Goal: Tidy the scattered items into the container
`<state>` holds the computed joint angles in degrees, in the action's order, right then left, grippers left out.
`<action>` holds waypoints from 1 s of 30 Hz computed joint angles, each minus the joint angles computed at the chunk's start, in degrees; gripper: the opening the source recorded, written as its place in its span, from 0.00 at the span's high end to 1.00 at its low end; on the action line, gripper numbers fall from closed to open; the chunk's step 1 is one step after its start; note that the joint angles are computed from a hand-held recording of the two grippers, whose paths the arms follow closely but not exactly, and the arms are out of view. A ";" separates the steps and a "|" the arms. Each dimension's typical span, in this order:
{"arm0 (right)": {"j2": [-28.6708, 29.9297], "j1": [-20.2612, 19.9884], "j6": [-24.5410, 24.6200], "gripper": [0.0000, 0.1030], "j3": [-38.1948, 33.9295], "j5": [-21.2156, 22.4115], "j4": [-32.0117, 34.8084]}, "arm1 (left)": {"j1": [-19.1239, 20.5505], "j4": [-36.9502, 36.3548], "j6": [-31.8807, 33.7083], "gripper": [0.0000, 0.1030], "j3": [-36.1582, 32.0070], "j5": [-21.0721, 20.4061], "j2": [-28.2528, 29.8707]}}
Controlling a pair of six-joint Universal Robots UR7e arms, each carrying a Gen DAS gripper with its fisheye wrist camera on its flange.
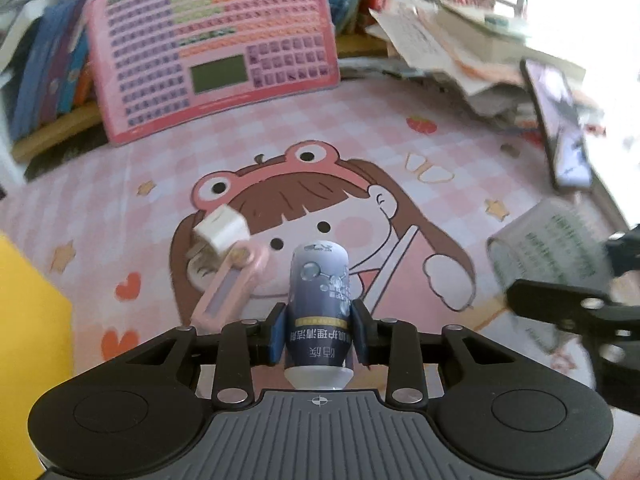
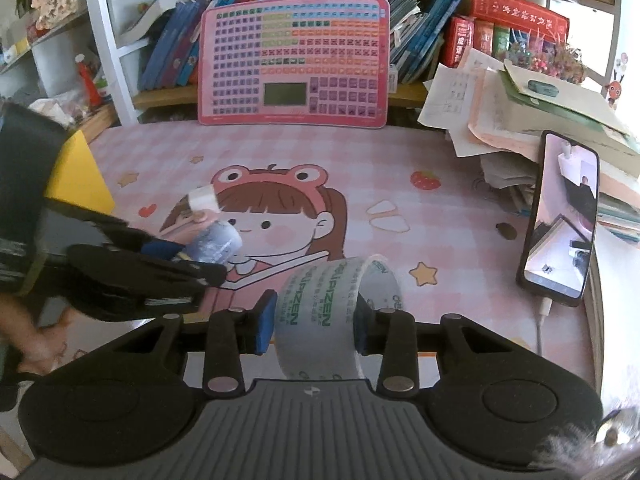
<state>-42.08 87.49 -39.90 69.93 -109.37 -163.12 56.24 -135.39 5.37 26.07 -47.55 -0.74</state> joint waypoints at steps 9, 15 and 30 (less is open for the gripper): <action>-1.86 0.52 -1.03 0.66 3.41 1.58 -0.28 | -1.69 -13.03 -7.39 0.69 25.91 -3.89 -15.42; -3.26 1.12 -1.23 0.66 6.12 2.18 -0.93 | -2.51 -16.44 -13.68 0.69 35.45 -5.63 -21.15; -8.19 4.35 -0.39 0.66 17.55 -0.78 -8.44 | -2.82 -24.57 -15.70 0.69 52.17 -10.55 -31.41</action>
